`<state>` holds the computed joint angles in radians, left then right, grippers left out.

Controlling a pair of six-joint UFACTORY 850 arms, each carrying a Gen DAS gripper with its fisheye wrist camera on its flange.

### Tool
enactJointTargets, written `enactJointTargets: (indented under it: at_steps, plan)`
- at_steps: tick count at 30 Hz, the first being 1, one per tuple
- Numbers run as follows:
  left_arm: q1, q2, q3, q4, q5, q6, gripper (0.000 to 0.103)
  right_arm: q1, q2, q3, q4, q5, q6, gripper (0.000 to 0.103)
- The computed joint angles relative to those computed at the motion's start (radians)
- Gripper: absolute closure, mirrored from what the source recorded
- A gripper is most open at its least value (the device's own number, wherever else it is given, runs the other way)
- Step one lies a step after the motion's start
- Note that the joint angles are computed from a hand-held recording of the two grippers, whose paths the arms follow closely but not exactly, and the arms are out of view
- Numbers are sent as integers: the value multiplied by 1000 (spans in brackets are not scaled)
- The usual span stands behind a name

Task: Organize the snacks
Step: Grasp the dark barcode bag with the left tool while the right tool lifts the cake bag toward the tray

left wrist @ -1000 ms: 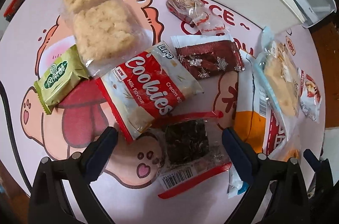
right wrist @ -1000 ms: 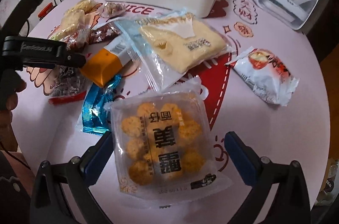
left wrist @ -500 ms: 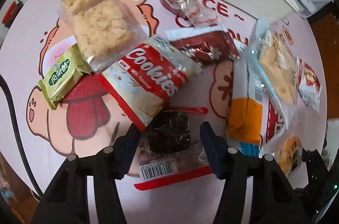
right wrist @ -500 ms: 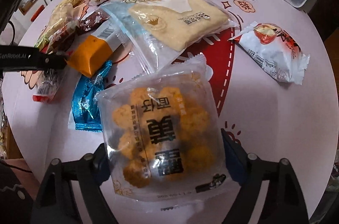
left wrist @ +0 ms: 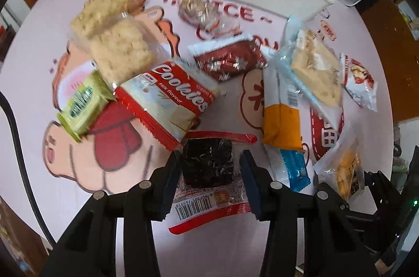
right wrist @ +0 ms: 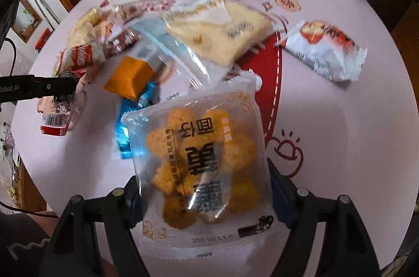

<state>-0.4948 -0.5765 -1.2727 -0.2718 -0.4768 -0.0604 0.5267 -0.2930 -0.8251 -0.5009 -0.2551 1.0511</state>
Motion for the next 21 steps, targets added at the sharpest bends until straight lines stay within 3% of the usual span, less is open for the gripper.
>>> enactJointTargets:
  at_steps: [11, 21]
  plan:
    - [26, 107, -30, 64, 2, 70, 59, 20, 66, -116, -237, -85, 163, 26]
    - [72, 60, -294, 138, -38, 116, 59, -37, 8, -354, -299, -174, 107, 26]
